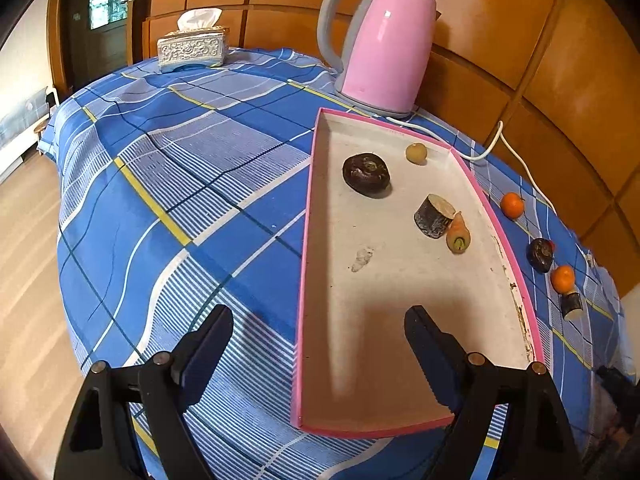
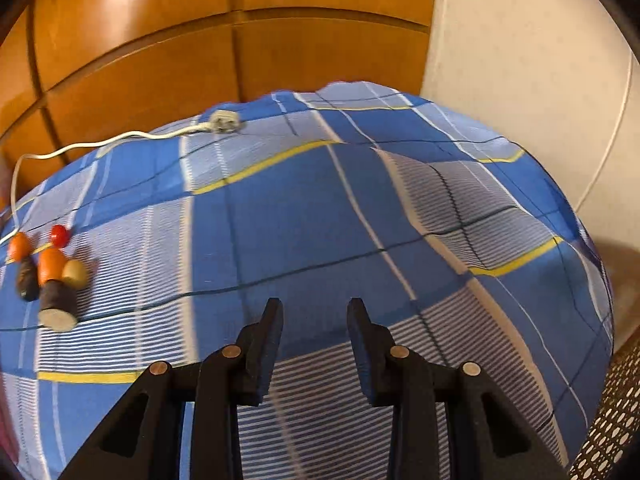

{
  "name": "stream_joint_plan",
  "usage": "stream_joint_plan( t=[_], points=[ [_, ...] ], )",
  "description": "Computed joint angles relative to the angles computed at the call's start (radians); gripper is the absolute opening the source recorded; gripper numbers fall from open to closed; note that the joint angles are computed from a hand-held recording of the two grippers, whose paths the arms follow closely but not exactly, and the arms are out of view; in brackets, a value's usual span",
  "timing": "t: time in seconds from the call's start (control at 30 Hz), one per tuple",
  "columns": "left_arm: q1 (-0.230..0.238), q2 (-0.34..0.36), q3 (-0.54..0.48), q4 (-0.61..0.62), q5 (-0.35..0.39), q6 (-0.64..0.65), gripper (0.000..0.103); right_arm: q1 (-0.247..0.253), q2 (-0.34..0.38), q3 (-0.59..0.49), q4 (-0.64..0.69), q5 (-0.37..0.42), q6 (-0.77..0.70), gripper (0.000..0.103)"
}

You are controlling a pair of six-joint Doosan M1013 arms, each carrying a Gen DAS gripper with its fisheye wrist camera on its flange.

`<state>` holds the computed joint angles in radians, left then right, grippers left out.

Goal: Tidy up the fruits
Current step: 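Withdraw the right gripper from the pink tray, then move the left gripper to the mandarin orange and close on it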

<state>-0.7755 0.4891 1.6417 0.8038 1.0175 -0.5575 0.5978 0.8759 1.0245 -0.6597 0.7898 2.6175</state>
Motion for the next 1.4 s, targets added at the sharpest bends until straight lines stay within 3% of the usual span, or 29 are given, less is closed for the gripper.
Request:
stream_joint_plan(
  t=[0.23, 0.4, 0.6, 0.87, 1.17, 1.4],
  points=[
    [0.006, 0.005, -0.019, 0.006, -0.004, 0.040, 0.088, 0.003, 0.003, 0.014, -0.049, 0.002, 0.050, 0.044],
    [0.014, 0.009, -0.040, 0.018, -0.021, 0.090, 0.088, 0.001, 0.003, 0.017, -0.062, 0.010, 0.088, 0.057],
    [0.036, 0.020, -0.086, 0.062, -0.078, 0.194, 0.088, 0.001, 0.006, 0.013, -0.065, 0.011, 0.091, 0.059],
    [0.091, 0.063, -0.195, 0.028, -0.161, 0.388, 0.088, 0.001, 0.008, 0.012, -0.066, 0.008, 0.087, 0.061],
    [0.168, 0.166, -0.377, -0.122, -0.210, 0.660, 0.087, 0.002, 0.010, 0.009, -0.070, 0.009, 0.090, 0.063],
    [0.210, 0.279, -0.558, -0.236, -0.167, 0.838, 0.087, 0.002, 0.011, 0.007, -0.070, 0.011, 0.088, 0.063]
  ],
)
